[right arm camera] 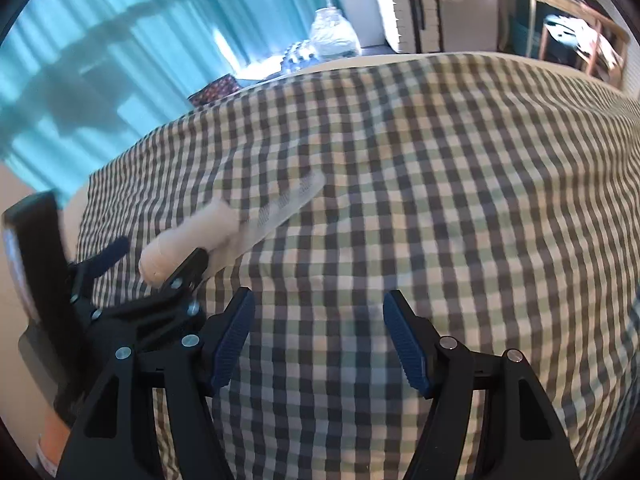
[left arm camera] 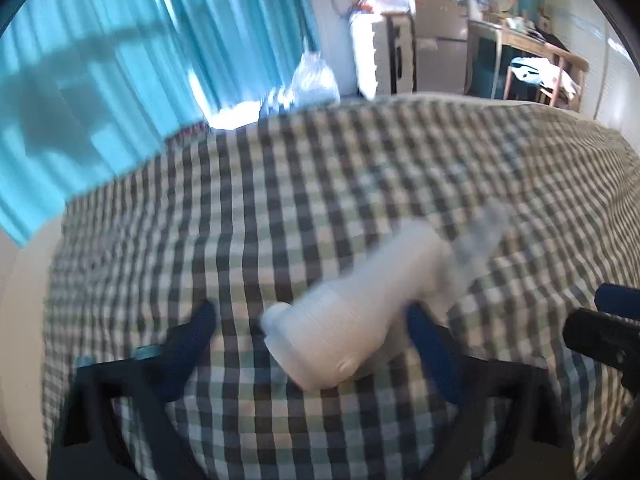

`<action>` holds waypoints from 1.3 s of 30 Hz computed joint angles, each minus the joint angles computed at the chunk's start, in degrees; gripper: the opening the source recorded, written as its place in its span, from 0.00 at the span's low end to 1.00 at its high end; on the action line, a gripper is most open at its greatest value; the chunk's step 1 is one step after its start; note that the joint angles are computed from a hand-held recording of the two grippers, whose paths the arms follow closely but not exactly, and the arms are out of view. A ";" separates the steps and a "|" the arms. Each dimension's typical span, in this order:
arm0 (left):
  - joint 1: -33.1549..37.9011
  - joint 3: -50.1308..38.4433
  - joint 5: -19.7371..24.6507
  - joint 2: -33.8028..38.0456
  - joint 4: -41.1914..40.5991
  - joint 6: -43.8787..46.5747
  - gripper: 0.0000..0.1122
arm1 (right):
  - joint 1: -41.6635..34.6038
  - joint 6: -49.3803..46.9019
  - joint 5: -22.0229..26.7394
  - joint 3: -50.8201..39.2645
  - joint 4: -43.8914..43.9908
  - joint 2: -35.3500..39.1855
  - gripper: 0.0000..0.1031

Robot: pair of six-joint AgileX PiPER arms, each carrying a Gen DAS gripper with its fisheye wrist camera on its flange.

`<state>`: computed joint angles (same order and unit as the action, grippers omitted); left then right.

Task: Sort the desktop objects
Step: 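Grasp the white bottle with the left tool, then grasp the clear plastic comb with the right tool while the left tool holds the bottle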

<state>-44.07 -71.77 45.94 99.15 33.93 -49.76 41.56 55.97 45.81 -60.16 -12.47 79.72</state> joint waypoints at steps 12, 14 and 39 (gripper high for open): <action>2.15 12.94 8.07 -15.44 0.67 -13.06 0.55 | 3.70 11.09 -4.81 -10.97 -3.11 14.00 0.64; 1.93 16.24 8.61 -19.63 -0.40 -15.46 0.55 | 3.43 18.40 -6.22 -11.87 -4.25 16.07 0.65; -15.33 20.36 13.70 -28.87 -7.24 -27.58 0.55 | 19.82 3.60 4.34 14.17 3.85 -13.10 0.04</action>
<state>-59.40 -51.41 59.64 70.27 26.70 -77.33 61.38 59.58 50.14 -45.99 -8.62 66.61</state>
